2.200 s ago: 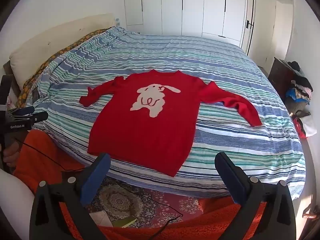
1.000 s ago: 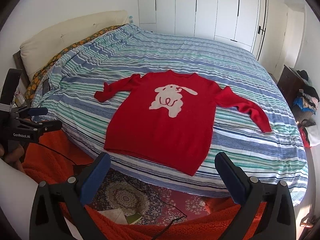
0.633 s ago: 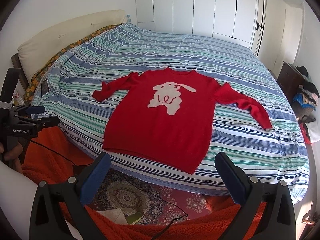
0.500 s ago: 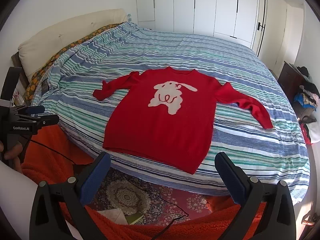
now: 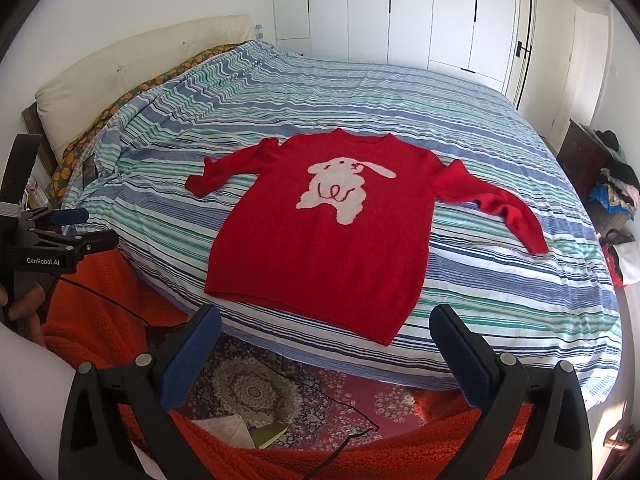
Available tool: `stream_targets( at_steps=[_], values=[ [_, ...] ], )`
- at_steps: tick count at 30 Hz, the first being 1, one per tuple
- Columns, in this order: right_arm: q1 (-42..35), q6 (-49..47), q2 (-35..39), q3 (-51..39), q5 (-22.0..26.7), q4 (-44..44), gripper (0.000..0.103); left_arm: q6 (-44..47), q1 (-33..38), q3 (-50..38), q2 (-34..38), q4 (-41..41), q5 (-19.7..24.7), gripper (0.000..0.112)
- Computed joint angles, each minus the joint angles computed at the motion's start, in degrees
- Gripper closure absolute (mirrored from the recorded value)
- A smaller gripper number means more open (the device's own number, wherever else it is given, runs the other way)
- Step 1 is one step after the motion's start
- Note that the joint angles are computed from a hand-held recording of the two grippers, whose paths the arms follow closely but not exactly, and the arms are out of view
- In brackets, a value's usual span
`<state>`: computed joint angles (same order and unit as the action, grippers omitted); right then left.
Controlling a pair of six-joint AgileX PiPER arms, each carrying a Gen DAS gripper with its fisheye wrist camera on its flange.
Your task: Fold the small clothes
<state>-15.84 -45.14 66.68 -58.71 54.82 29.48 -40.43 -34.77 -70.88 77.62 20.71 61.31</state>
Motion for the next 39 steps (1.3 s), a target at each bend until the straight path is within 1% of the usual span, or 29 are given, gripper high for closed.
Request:
stream_targets(
  at_steps=[39],
  values=[
    [-0.03,-0.45,1.5,-0.06,-0.35,0.27,0.0,0.54,0.1,-0.42,1.17,-0.09,0.38,0.01]
  ],
)
